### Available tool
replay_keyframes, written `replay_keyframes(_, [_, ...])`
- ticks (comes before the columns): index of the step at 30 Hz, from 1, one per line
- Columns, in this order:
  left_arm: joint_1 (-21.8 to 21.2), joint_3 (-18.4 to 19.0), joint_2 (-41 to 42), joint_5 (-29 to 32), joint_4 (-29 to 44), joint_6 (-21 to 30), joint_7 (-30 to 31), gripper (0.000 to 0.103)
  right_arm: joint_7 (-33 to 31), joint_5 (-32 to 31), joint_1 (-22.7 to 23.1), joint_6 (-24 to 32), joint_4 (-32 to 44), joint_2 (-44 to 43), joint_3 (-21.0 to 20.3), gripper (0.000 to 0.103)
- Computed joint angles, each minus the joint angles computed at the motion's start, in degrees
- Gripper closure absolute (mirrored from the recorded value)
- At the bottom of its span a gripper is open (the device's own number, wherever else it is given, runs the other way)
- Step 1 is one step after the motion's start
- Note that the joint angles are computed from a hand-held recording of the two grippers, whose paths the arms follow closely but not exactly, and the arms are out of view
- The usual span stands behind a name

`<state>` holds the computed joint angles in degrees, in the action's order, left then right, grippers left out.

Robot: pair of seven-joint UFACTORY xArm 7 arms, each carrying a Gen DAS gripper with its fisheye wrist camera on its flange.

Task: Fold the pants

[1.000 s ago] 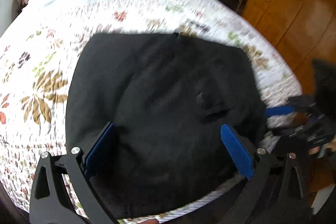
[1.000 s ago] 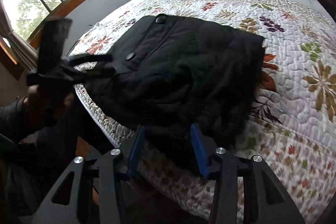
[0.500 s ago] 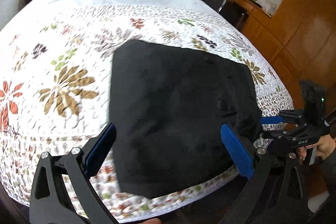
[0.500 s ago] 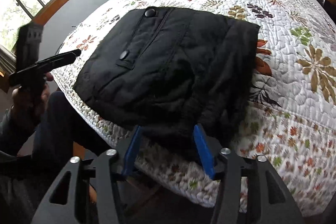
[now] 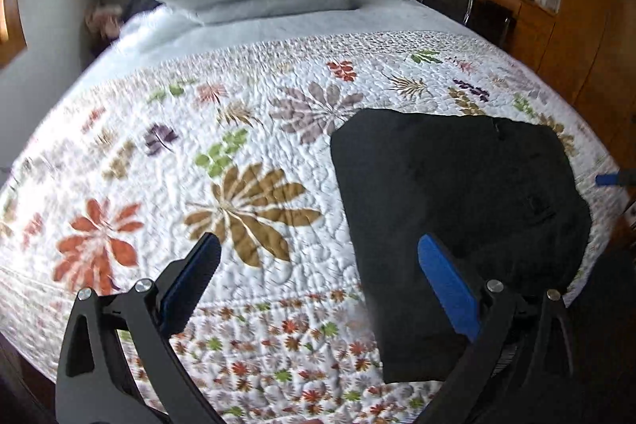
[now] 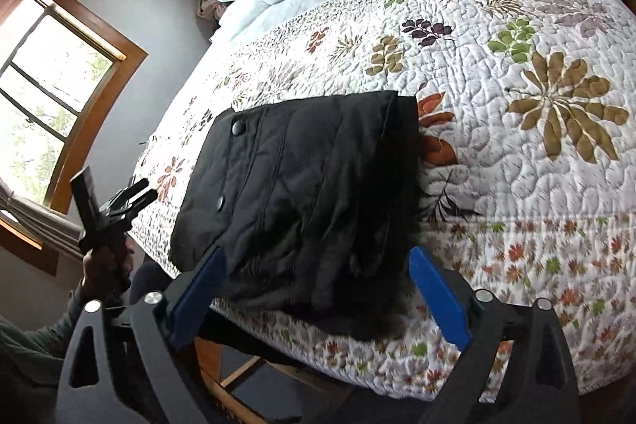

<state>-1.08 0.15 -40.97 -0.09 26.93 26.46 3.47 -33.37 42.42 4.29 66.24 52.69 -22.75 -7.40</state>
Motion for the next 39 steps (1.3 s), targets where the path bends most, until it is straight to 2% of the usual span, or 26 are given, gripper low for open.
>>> replay_keyframes(5, [-1.4, 0.4, -0.3, -0.7, 0.7, 0.8, 0.8, 0.003, -0.7, 1.6, 0.4, -0.5, 1.2, 3.6, 0.3, 0.007])
replay_keyframes(11, [-6.4, 5.3, 4.6, -7.4, 3.4, 2.0, 5.6, 0.003, -1.1, 6.0, -1.4, 0.8, 4.2, 10.0, 0.4, 0.007])
replay_keyframes(18, [-8.3, 7.2, 10.3, -13.9, 5.9, 2.5, 10.8, 0.003, -1.4, 8.2, -3.9, 1.4, 7.1, 15.0, 2.1, 0.007])
replay_keyframes(20, [-10.1, 9.8, 11.5, -18.6, 6.8, 3.9, 14.6, 0.003, -1.5, 8.6, -4.6, 2.2, 7.5, 15.6, 2.3, 0.007])
replay_keyframes(22, [-14.4, 16.4, 12.9, -28.4, 8.9, 8.2, 21.2, 0.003, -1.4, 8.9, -5.4, 3.9, 7.8, 16.0, 2.2, 0.006])
replay_keyframes(24, [-15.5, 20.0, 15.3, -35.0, 11.0, 12.3, 24.7, 0.003, -1.6, 10.1, -6.2, 6.0, 7.8, 16.2, 2.1, 0.006])
replay_keyframes(31, [-13.5, 22.8, 22.1, -46.0, 15.2, 21.5, 30.8, 0.003, -1.8, 12.4, -8.4, 9.5, 8.9, 18.9, 2.2, 0.004])
replay_keyframes(35, [-11.0, 20.9, 25.9, -46.9, 17.3, 22.5, 31.7, 0.003, -2.6, 13.3, -9.1, 11.6, 9.6, 21.2, 3.0, 0.004])
replay_keyframes(39, [-8.1, 20.7, 31.5, -49.2, 20.7, 28.1, 33.5, 0.003, -4.0, 14.9, -9.2, 13.2, 9.9, 22.8, 4.2, 0.003])
